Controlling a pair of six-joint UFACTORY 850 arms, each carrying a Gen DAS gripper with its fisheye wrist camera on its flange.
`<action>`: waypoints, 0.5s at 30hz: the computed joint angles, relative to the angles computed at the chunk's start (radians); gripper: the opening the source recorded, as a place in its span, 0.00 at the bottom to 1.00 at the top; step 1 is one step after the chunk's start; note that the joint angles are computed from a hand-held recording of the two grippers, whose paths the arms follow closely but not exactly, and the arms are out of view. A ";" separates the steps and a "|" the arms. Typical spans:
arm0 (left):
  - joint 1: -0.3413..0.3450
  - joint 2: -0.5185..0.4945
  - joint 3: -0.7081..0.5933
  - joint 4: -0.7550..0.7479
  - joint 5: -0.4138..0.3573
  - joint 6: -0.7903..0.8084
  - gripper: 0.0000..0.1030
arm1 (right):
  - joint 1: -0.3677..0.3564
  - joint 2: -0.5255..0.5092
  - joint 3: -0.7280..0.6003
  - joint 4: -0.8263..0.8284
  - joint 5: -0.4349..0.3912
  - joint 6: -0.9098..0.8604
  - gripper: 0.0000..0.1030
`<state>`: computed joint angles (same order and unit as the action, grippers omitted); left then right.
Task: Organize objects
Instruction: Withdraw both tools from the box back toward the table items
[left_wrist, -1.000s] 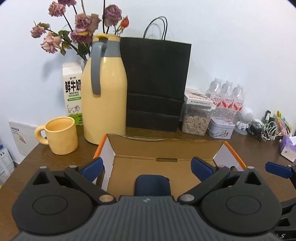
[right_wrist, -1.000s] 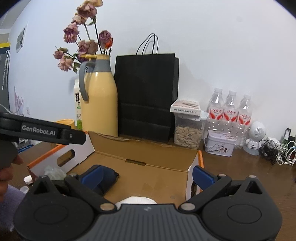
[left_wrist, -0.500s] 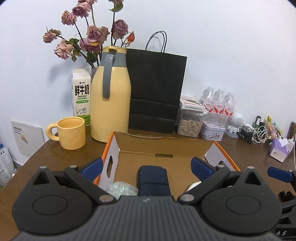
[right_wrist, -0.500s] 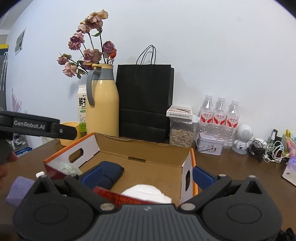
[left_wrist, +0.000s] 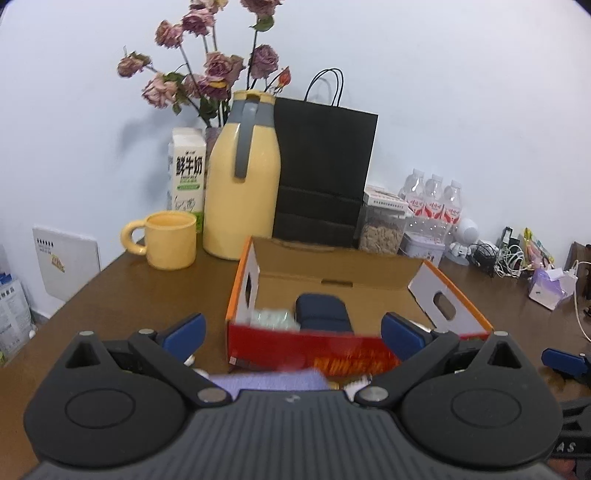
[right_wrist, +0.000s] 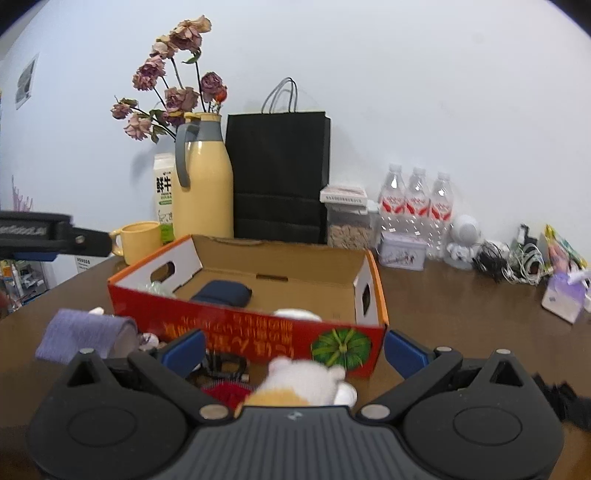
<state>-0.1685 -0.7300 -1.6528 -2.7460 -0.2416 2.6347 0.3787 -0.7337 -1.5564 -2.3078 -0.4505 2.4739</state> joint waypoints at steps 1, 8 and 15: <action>0.004 0.013 0.028 0.017 -0.015 -0.017 1.00 | 0.005 0.006 0.017 0.013 -0.012 0.000 1.00; 0.013 0.059 0.149 -0.048 -0.055 0.097 1.00 | 0.028 0.034 0.102 0.078 -0.052 0.015 1.00; 0.034 0.076 0.213 -0.034 -0.074 0.077 1.00 | 0.050 0.061 0.180 0.103 -0.098 0.077 1.00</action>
<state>-0.1348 -0.6543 -1.4401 -2.7804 -0.3157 2.7119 0.4285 -0.6730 -1.3768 -2.2044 -0.5486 2.5511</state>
